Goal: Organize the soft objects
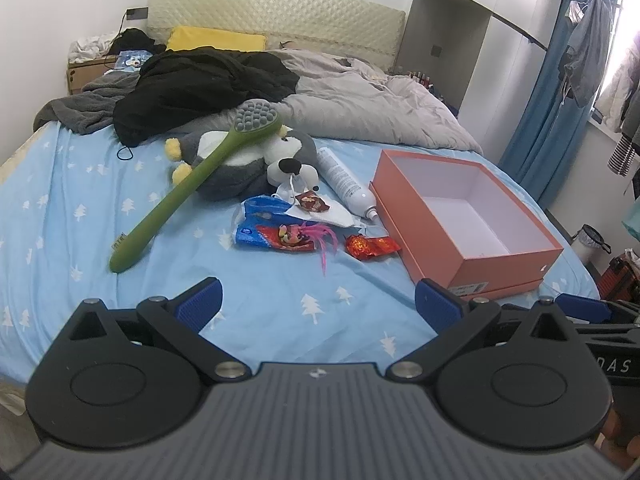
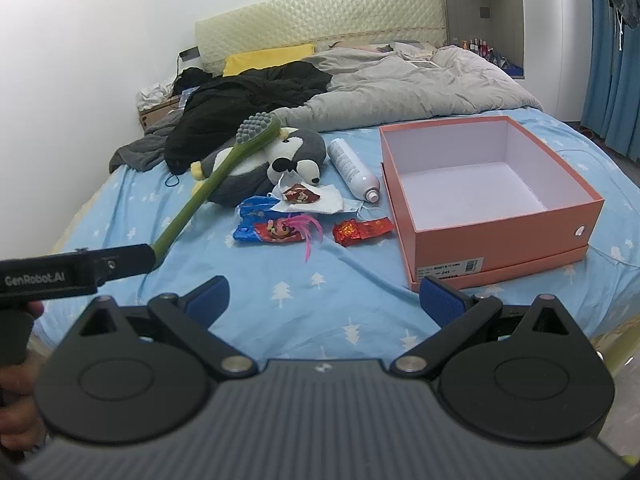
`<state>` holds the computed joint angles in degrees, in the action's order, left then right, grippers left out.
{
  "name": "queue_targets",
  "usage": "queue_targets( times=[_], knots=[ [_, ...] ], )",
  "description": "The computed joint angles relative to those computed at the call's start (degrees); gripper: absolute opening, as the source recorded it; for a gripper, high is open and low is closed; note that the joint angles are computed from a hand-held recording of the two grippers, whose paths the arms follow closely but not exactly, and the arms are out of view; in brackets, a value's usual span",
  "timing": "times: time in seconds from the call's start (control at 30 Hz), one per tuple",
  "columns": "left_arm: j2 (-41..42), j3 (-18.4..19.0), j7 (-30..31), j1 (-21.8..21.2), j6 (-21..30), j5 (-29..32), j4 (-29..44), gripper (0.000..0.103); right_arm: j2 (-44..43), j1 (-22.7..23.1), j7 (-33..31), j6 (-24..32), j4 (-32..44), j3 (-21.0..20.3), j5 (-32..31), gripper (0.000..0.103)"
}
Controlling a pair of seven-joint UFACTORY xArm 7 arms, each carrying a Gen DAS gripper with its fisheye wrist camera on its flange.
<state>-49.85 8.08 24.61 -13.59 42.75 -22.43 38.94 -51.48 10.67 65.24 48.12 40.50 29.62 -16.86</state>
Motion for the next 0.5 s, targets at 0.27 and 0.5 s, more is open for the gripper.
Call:
queue_targets(
  times=[0.27,0.5],
  knots=[
    [0.35,0.14,0.06,-0.05,-0.05,0.15,-0.08,0.103,0.61,0.18,0.21,0.16,0.13,0.16,-0.06,0.103],
    [0.97,0.24,0.13,0.33,-0.01,0.22,-0.41,0.103,0.70,0.43,0.37,0.03,-0.23,-0.34,0.09,0.103]
  ],
)
